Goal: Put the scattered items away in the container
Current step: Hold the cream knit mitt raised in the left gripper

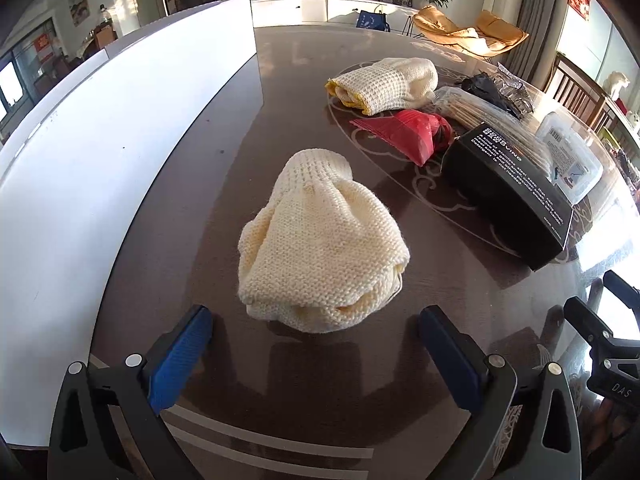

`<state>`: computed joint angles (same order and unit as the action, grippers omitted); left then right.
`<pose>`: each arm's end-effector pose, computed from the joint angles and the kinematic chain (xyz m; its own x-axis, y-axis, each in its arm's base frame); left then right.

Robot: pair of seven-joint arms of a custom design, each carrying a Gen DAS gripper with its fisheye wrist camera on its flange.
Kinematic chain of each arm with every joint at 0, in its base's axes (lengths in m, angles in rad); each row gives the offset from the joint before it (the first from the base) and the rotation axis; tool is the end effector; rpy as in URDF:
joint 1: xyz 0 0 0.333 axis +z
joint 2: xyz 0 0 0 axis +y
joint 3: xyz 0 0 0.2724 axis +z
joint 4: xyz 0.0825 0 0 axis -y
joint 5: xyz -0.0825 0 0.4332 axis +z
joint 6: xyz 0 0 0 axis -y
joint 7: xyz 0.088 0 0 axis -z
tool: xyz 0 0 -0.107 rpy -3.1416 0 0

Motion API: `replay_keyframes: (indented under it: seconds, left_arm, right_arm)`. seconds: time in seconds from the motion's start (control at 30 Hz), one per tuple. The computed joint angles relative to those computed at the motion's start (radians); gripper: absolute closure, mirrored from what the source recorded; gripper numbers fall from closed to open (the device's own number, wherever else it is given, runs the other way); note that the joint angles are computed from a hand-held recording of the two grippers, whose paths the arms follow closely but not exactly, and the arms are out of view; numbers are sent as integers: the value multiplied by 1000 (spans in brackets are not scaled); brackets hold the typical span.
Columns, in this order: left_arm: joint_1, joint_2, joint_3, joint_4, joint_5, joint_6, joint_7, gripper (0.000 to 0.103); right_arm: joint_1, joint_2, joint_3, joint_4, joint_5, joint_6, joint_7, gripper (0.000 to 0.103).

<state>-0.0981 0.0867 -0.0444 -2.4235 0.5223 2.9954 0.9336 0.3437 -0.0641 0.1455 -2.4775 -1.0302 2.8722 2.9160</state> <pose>0.5375 -0.1134 0.2372 -0.0026 -1.0000 -0.0017 -0.8733 0.0031 -0.4871 0.4372 0.2866 0.2657 0.0877 -0.9961 0.0083 -0.8053 -0.0758 -0.5880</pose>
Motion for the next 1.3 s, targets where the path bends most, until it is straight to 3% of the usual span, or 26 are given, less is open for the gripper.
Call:
replay_keyframes:
  seconds: [0.8, 1.3]
  left_arm:
    - [-15, 9, 29, 3, 139, 34, -129, 0]
    - [-13, 7, 27, 1, 142, 35, -131, 0]
  right_arm:
    - [2, 3, -2, 2, -4, -1, 5, 0]
    - [2, 3, -2, 2, -6, -1, 7, 0]
